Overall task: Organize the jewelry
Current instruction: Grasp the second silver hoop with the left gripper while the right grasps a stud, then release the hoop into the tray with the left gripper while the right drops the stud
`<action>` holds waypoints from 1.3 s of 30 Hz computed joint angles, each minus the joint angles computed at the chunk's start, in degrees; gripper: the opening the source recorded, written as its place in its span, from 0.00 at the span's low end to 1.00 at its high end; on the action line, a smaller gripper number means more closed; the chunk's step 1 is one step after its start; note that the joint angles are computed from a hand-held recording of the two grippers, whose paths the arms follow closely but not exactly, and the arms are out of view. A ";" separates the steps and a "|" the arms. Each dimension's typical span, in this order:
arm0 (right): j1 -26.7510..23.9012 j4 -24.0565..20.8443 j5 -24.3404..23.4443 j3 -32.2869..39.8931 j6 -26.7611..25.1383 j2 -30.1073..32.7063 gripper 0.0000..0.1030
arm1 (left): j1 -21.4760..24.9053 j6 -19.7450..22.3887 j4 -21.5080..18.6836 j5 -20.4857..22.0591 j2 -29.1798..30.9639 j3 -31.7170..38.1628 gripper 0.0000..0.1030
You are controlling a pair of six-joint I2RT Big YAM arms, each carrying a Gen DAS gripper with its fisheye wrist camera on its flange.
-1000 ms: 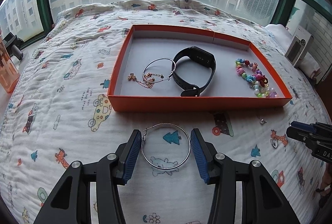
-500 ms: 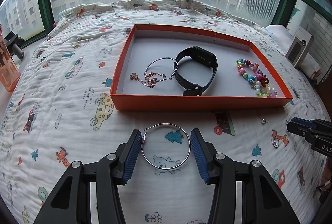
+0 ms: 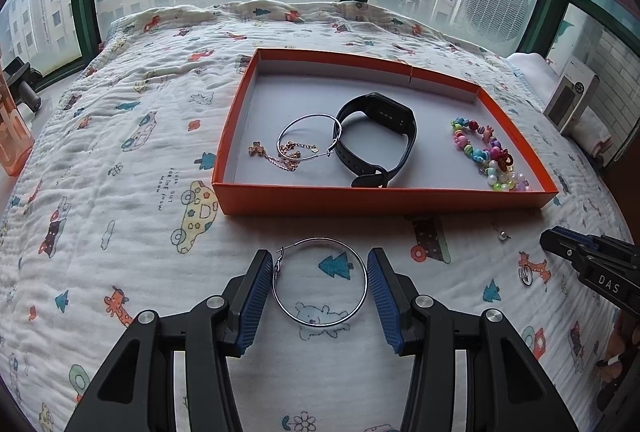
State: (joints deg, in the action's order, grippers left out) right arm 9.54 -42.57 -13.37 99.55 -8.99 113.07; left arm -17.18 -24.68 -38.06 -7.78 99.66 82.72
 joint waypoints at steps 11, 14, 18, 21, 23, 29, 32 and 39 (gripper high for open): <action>0.35 1.64 1.26 -1.16 -1.00 -0.67 0.19 | 0.19 -0.11 0.63 0.52 -0.17 -0.22 0.51; 0.19 1.58 0.20 -1.49 -1.11 -1.23 0.19 | 0.10 -0.09 0.63 0.19 -0.61 -0.21 0.51; 0.03 1.96 -1.25 -2.20 -1.71 -2.48 0.19 | -0.17 -0.07 0.77 -0.40 -1.58 -0.28 0.51; -0.19 2.28 -2.64 -2.60 -2.01 -3.44 0.19 | -0.59 -0.10 0.83 -0.87 -2.68 -0.49 0.51; -0.35 2.48 -3.49 -2.83 -2.16 -4.06 0.19 | -0.93 -0.06 0.73 -1.34 -3.43 -0.51 0.51; -0.76 3.56 -5.25 -3.36 -2.53 -5.69 0.19 | -1.72 -0.01 0.66 -2.45 -5.34 0.10 0.51; -1.01 4.13 -5.91 -3.54 -2.86 -6.36 0.19 | -2.08 0.21 0.62 -3.14 -6.11 0.74 0.51; -1.61 4.81 -7.30 -2.75 -3.77 -7.04 0.19 | -2.26 0.48 0.53 -4.18 -7.48 2.07 0.51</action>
State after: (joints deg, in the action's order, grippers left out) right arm 7.92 -37.75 -20.67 96.80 -12.77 106.03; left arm -19.43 -24.20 -37.54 -11.96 92.18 84.79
